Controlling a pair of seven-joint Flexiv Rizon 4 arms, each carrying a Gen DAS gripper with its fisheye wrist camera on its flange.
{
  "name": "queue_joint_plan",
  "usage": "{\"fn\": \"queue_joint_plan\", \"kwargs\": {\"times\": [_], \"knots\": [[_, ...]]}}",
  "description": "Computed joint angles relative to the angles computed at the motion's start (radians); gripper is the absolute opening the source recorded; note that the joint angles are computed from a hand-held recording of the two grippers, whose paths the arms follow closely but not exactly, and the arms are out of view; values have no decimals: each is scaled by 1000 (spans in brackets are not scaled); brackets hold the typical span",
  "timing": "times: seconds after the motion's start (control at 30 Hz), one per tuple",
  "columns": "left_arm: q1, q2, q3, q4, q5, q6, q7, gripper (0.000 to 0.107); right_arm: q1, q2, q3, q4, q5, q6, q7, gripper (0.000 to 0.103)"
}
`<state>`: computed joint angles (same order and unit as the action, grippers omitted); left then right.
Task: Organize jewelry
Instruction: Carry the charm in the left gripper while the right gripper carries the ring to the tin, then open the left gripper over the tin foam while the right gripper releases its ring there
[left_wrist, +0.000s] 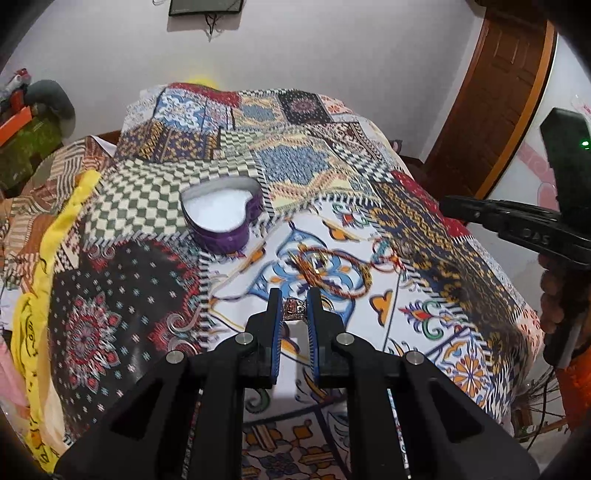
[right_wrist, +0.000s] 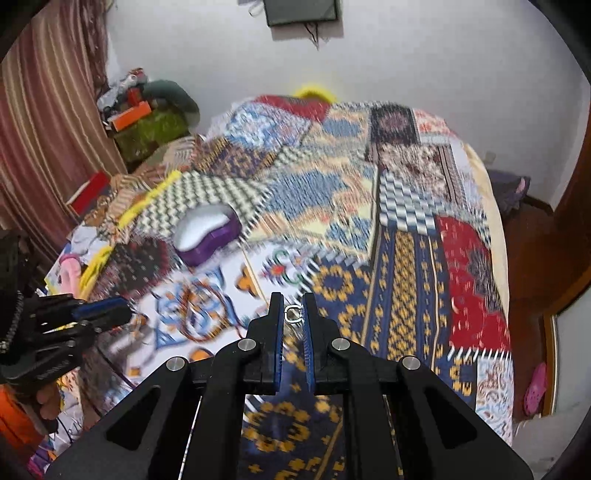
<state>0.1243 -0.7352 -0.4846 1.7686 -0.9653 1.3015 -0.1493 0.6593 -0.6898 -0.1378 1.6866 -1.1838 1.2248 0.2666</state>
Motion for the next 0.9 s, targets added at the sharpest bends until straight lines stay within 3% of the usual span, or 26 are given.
{"fn": "queue_joint_plan", "kwargs": {"times": [0.17,0.4,0.57,0.9], "knots": [[-6,-21,-2,-49,0,19,-12,11,4,-38,-15,-75,-18,29,-13,9],[-25,-83,25,-167,67,12,-95,11,8,-134,-34,-216,78,84,-126,9],[-40,-143,43,-260,155,21,-163,11,-1,-212,-9,-340,215,64,-290,9],[-101,-273,138,-497,345,-109,-346,11,-64,-396,132,-649,486,-55,-637,9]]}}
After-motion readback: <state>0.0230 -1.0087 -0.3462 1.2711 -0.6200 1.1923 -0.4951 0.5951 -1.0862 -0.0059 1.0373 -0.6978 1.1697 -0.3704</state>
